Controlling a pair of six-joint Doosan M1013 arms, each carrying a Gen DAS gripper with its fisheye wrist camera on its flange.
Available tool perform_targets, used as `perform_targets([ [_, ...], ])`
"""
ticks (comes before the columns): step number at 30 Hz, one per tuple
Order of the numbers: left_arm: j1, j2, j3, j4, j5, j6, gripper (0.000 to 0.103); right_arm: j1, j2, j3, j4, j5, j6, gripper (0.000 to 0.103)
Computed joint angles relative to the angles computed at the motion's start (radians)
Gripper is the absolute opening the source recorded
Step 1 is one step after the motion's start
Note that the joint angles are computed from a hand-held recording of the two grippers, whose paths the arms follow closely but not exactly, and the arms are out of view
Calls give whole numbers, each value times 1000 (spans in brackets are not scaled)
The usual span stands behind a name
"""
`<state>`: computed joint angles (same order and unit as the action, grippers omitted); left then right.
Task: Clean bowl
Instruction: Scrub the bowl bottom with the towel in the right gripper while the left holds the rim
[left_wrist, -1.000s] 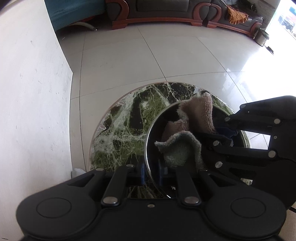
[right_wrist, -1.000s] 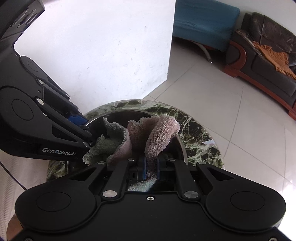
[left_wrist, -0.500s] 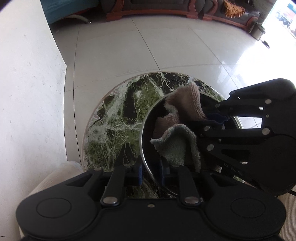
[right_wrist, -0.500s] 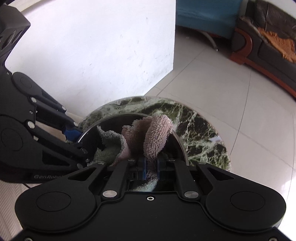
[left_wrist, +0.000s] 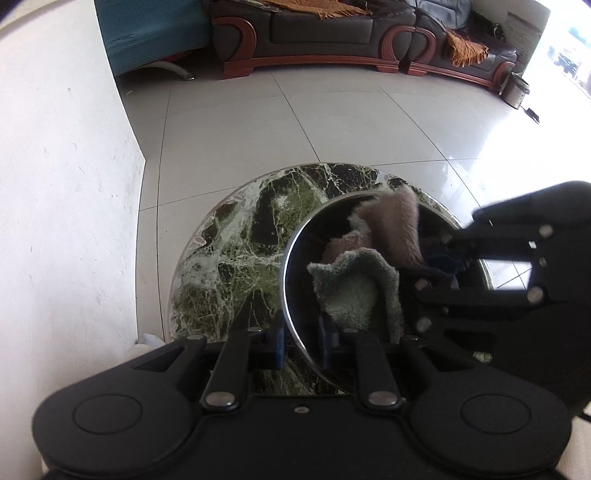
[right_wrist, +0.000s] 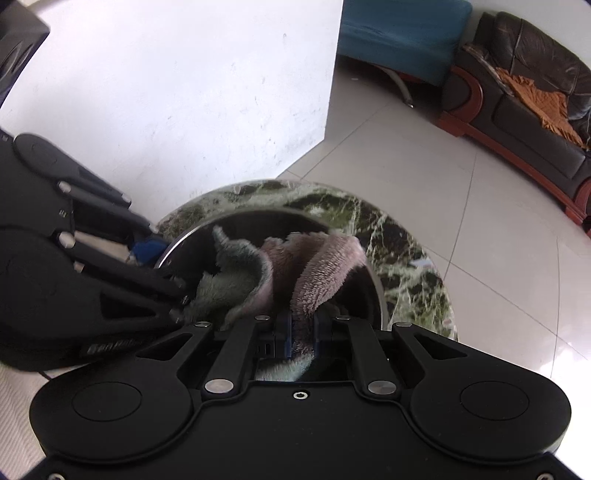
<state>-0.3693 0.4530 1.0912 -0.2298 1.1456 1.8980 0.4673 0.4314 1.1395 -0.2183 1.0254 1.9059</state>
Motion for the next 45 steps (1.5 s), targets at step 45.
perform_targets([
  [45, 60, 78, -136, -141, 196, 69, 9, -34, 9, -38, 157, -2, -354, 10],
])
